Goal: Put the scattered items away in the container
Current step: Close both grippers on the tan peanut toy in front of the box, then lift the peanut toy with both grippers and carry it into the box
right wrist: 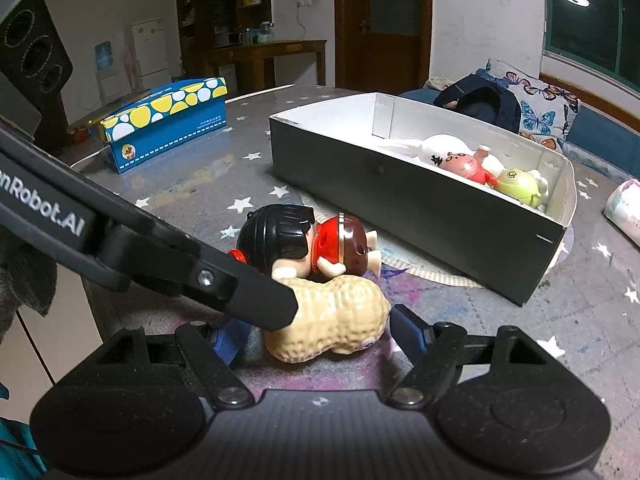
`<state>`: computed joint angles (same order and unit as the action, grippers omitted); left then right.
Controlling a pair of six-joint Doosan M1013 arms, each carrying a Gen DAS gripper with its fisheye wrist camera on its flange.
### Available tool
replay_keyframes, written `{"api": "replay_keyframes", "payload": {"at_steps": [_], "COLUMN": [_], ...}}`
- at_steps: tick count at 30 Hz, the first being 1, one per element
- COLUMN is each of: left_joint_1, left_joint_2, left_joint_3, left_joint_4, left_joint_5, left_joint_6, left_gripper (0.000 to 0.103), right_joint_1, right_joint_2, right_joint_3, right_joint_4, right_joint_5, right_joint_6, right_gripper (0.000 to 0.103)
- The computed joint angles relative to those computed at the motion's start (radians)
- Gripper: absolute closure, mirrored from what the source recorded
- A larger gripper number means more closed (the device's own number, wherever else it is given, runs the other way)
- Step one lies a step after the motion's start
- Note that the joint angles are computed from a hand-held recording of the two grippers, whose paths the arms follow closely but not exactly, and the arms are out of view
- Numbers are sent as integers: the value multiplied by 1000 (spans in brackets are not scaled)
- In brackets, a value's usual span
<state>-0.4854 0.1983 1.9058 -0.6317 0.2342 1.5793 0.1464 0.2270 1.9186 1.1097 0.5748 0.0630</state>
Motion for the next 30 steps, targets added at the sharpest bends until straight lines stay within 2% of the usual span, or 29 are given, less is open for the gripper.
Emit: {"api": "replay_keyframes", "payload": {"at_steps": [5,12,15,25,30], "left_joint_1": [-9,-7,-8,-6,-8], "left_joint_2": [3,12,13,14,2], "left_joint_3": [-4,-15,-16,-19,-14], "left_joint_4": [161,212,229,221,142], "left_joint_5": [-10,14,12,23,0], "left_joint_6": [-162,-241,-261,-255,-155], "left_gripper": [64,64,64,64,64], "right_joint_1": [0,3,3,3,-2], "right_joint_2": [5,8,9,5,-12], "right_joint_3": [-4,-2,-3,2,9], "right_joint_4": [-9,-3,-4,12,39], "right_joint_5": [2,-5,-14,-26,-36], "right_joint_6": [7,-4,-6,-30,-51], "right_gripper": [26,26,31,34,34]}}
